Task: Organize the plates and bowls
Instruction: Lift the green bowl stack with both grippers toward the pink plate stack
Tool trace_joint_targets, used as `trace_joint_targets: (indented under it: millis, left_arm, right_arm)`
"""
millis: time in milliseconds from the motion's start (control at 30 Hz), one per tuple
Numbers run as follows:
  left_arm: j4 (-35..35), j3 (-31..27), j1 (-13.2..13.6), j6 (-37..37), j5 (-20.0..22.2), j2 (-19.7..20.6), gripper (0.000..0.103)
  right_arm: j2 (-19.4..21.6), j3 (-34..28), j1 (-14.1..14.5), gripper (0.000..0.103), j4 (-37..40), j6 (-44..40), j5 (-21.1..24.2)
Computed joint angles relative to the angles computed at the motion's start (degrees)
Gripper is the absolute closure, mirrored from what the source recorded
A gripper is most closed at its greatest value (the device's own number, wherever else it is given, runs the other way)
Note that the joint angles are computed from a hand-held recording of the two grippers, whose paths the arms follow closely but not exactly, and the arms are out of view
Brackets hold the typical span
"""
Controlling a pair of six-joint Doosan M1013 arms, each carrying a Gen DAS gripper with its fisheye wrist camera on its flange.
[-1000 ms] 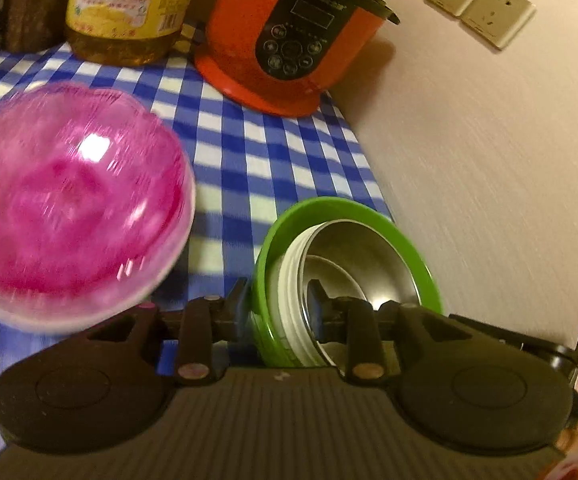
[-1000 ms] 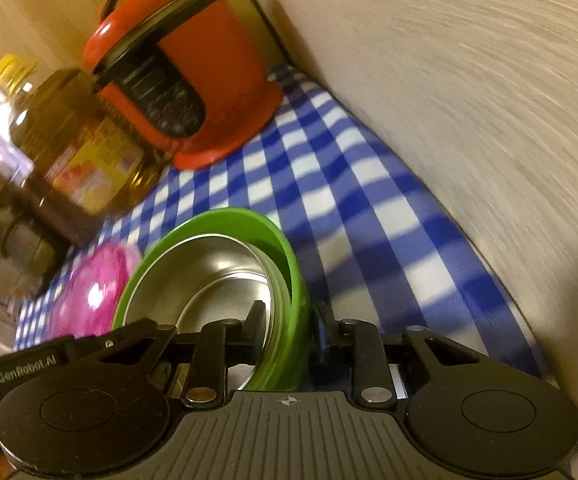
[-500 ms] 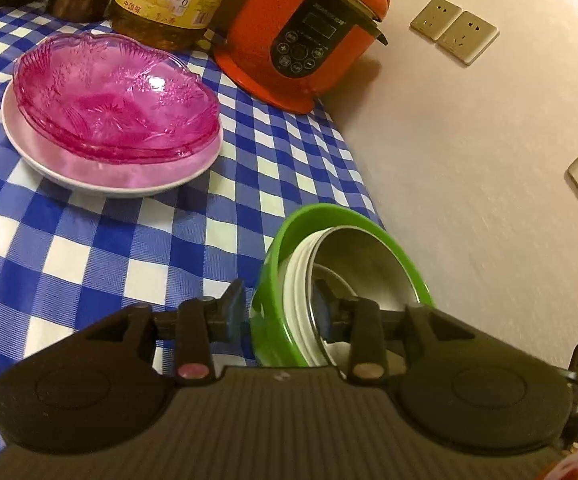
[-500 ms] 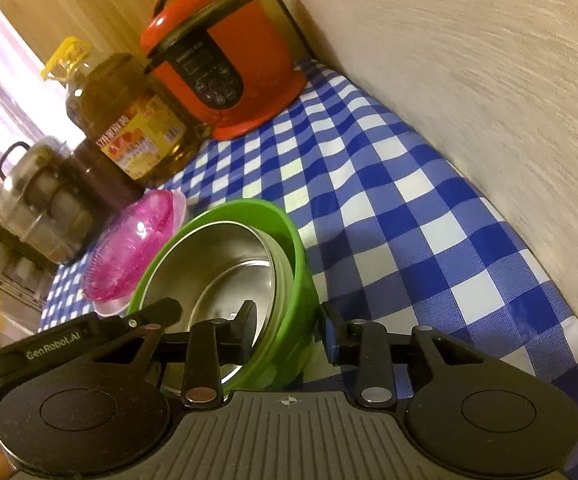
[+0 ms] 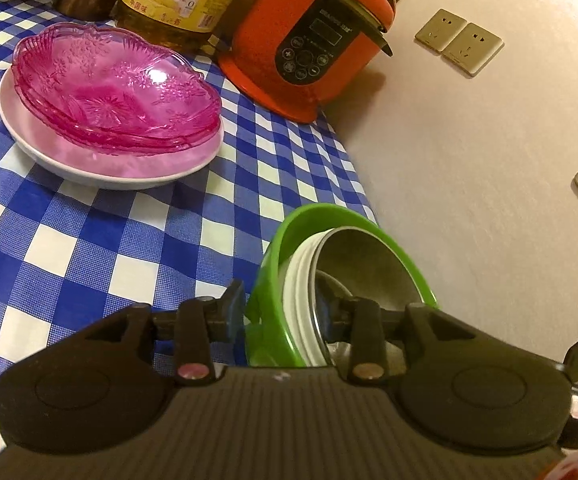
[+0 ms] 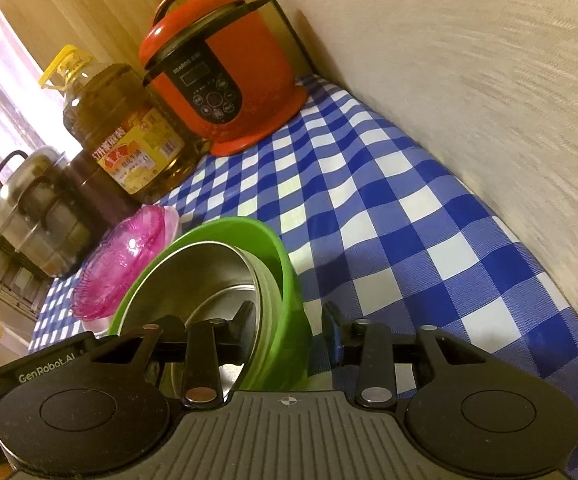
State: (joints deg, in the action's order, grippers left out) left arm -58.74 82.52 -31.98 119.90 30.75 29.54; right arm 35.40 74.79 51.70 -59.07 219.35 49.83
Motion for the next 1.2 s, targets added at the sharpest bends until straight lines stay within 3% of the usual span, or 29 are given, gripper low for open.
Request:
trace_joint_targets:
  millis: [467,967,1200]
  left_arm:
    - [-4.1,1.92,-0.59,5.15,-3.97,-0.56,0.072]
    - [5.01,1.68,-0.59,-1.1,-2.64,-1.43,0.075]
    - [4.29,2.73,0.12,-1.41,-2.12,-2.86,0.074]
  right_arm:
    - [0.36,0.32,0.01,0.066,-1.83,1.92,-0.69]
    - [0.73,-1.05,0.36,0.072,0.64,0.95,-0.12]
    - [0.58,-2.85,0.73,0.072,3.16,-2.03,0.18]
